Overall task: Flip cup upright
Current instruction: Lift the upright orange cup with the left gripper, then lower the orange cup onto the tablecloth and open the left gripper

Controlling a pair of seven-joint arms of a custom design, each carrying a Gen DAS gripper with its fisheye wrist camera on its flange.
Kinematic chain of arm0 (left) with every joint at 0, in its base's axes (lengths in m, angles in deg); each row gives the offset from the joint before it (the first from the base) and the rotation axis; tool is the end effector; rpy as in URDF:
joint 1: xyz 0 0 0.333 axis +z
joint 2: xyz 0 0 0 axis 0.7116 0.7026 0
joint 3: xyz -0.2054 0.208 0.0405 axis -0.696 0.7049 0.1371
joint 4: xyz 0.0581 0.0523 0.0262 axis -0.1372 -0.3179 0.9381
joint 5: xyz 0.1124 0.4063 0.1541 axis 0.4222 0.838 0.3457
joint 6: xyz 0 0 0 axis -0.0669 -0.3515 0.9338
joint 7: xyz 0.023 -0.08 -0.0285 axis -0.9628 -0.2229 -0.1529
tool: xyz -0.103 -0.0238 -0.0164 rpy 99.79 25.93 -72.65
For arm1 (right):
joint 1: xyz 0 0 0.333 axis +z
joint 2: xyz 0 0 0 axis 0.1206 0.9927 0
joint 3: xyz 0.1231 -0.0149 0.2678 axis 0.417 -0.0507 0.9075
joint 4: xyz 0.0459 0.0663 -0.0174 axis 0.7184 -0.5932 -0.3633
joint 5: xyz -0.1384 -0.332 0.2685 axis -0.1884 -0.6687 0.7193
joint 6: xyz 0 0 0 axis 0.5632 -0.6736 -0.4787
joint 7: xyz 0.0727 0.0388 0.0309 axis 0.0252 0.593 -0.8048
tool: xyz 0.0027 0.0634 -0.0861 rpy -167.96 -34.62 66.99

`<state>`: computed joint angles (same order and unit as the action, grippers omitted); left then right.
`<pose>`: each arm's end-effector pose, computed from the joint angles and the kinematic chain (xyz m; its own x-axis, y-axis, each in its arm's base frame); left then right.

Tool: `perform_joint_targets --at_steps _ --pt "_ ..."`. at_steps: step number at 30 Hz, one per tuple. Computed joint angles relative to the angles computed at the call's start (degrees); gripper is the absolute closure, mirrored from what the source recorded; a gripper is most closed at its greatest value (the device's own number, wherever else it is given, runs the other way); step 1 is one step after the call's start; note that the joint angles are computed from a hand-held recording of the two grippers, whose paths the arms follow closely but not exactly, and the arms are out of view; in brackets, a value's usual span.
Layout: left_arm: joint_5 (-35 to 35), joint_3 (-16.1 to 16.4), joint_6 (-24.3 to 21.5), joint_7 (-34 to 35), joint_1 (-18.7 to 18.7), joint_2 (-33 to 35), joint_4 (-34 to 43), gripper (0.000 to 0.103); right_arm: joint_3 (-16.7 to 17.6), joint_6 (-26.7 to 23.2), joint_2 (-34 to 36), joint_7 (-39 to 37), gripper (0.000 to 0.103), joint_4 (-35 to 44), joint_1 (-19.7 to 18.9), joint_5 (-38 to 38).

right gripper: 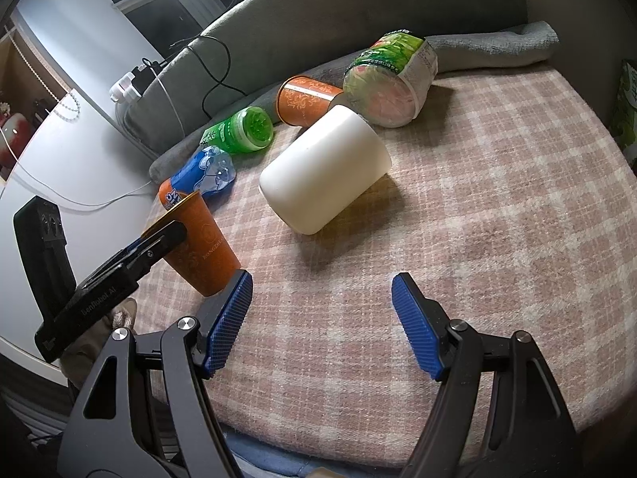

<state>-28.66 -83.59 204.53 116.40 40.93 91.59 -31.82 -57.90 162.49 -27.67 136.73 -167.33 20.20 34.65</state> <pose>0.6834 -0.1824 0.5107 -0.3653 -0.9109 0.1918 -0.6944 0.1294 -0.7079 0.6228 0.1599 0.5142 -0.0359 -0.8938 -0.4469 -0.8184 0.2830 -0.5001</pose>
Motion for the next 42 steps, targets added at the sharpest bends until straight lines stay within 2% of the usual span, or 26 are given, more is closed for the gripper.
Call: perform_joint_targets --at_steps 4,19,42 --pt "1.3 0.1 1.5 0.1 -0.3 -0.5 -1.1 0.038 0.0 0.0 -0.1 0.4 0.028 0.0 -0.1 -0.4" --pt "0.7 0.1 2.6 2.8 -0.9 -2.8 -4.5 0.038 0.2 0.9 -0.5 2.5 0.028 -0.2 0.1 -4.3" --pt "-3.3 0.9 0.7 6.2 -1.6 -5.5 -7.2 0.037 0.2 1.4 -1.8 2.6 0.028 -1.2 0.5 -5.4"
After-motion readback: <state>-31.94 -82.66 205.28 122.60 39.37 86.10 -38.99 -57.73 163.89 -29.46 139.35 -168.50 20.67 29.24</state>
